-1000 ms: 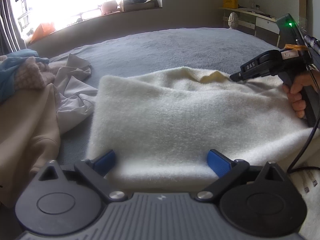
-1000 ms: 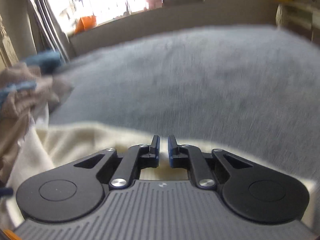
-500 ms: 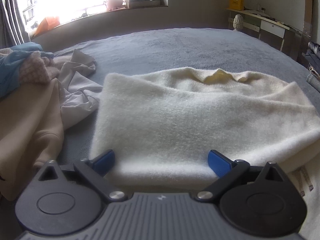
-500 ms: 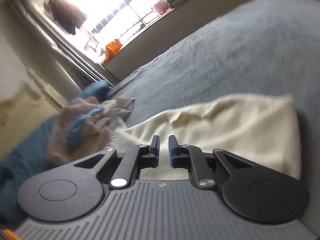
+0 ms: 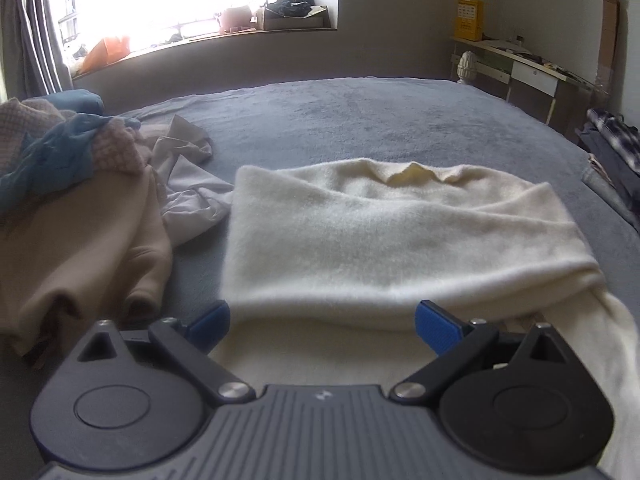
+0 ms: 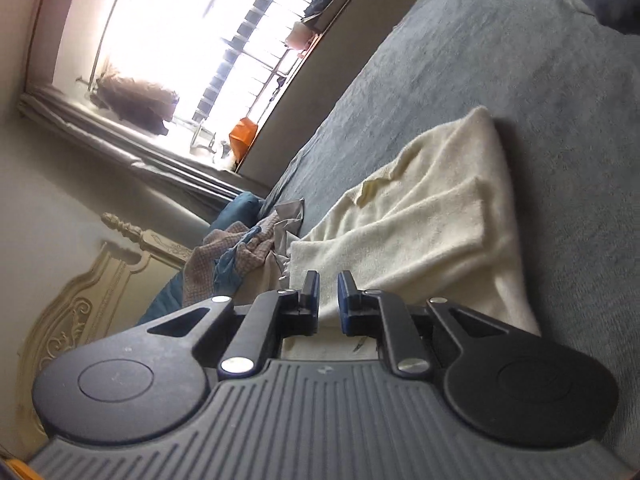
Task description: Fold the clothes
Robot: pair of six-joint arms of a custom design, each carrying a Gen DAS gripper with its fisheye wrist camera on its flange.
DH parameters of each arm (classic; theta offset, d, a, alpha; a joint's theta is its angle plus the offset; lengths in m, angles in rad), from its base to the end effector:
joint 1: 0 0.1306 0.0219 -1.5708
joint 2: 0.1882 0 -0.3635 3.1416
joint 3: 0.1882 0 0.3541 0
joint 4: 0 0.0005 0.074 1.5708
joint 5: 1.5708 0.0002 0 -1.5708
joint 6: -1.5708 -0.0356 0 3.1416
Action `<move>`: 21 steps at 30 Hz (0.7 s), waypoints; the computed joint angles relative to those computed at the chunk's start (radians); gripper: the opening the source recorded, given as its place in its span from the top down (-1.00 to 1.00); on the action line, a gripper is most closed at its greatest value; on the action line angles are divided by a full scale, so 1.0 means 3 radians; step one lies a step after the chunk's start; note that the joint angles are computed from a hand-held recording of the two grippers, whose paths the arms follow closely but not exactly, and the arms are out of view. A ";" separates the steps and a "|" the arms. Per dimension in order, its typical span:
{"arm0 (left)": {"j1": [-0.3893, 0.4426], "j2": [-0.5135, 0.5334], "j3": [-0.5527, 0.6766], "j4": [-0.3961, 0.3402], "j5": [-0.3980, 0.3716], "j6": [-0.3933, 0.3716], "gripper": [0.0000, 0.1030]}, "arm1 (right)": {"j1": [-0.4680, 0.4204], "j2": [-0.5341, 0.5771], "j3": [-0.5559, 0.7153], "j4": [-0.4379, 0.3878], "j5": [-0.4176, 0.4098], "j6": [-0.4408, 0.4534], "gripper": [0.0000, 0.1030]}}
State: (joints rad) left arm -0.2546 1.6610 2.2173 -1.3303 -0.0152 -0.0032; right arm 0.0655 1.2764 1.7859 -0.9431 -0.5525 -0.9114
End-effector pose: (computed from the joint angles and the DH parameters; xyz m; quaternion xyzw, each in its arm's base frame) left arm 0.4846 -0.1261 0.5903 0.1156 0.9144 -0.0417 0.3857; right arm 0.3850 0.0435 0.6208 0.1988 0.7996 0.4460 0.3496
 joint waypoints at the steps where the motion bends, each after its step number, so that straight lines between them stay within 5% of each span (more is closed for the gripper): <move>1: 0.0010 -0.0074 -0.0062 -0.0033 -0.0011 -0.0018 -0.93 | 0.0007 -0.0052 -0.0094 0.0022 -0.0012 -0.0046 0.80; 13: 0.0119 -0.0548 -0.0541 -0.0880 -0.0247 0.0191 -0.92 | 0.0392 -0.0276 -0.0561 -0.0012 -0.0171 -0.0201 0.80; 21: 0.0124 -0.0799 -0.0946 -0.1018 -0.0301 0.0279 -0.89 | 0.0793 -0.0212 -0.0456 -0.0384 -0.0016 0.0078 0.79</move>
State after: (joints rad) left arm -0.2173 1.4214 1.9335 -1.6357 -0.1057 0.0803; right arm 0.3034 1.2127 1.6490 -1.0582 -0.5572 -0.8879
